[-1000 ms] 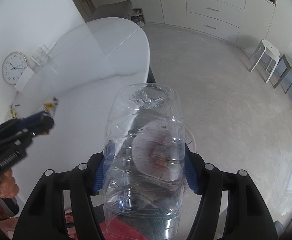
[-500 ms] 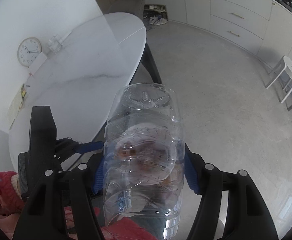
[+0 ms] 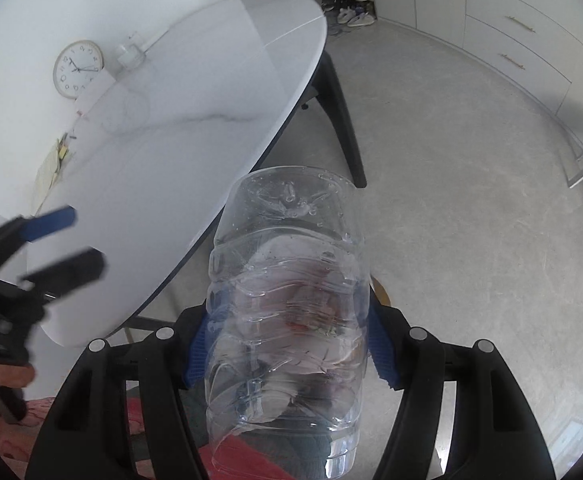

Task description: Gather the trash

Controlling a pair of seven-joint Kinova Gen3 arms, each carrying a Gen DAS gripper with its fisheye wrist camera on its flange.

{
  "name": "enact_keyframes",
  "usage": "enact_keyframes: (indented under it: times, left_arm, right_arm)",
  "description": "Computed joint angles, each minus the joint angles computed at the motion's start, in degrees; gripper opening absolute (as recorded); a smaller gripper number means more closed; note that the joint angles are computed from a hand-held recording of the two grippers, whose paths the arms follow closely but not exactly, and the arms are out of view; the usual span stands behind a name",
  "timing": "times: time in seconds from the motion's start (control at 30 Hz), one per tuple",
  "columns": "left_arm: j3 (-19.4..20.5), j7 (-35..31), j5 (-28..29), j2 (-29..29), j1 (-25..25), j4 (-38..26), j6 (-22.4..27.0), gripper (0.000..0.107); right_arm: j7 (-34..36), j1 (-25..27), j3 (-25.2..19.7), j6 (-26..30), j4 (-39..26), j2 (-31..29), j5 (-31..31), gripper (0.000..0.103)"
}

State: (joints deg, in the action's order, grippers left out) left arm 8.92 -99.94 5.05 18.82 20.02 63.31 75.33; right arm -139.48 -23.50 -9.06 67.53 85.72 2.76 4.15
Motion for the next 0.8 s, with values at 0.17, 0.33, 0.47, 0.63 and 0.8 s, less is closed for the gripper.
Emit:
enact_keyframes:
  times: [0.17, 0.33, 0.47, 0.63, 0.8]
  left_arm:
    - [-0.6, -1.0, 0.0, 1.3, -1.6, -3.7, 2.3, 0.095]
    - [-1.1, -3.7, 0.2, 1.0, -3.6, -3.9, 2.6, 0.095]
    - [-1.4, -4.3, 0.7, 1.1, -4.9, -3.8, 2.9, 0.095]
    - [-1.8, -4.0, 0.6, 1.2, -5.4, -4.2, 2.4, 0.095]
    - [-2.7, -1.5, -0.9, 1.2, -5.4, -6.4, 2.4, 0.095]
  right_arm:
    - [1.7, -0.6, -0.1, -2.9, 1.1, 3.7, -1.3, 0.067]
    - [0.8, -2.9, 0.5, 0.1, -1.5, 8.6, -0.4, 0.093]
    - [-1.7, -4.4, 1.3, 3.8, -4.4, 10.5, -0.1, 0.096]
    - [-5.4, -6.6, 2.3, 9.9, -11.0, 11.5, 3.1, 0.1]
    - [-5.0, -8.2, 2.8, 15.8, -18.8, 12.0, 8.1, 0.101]
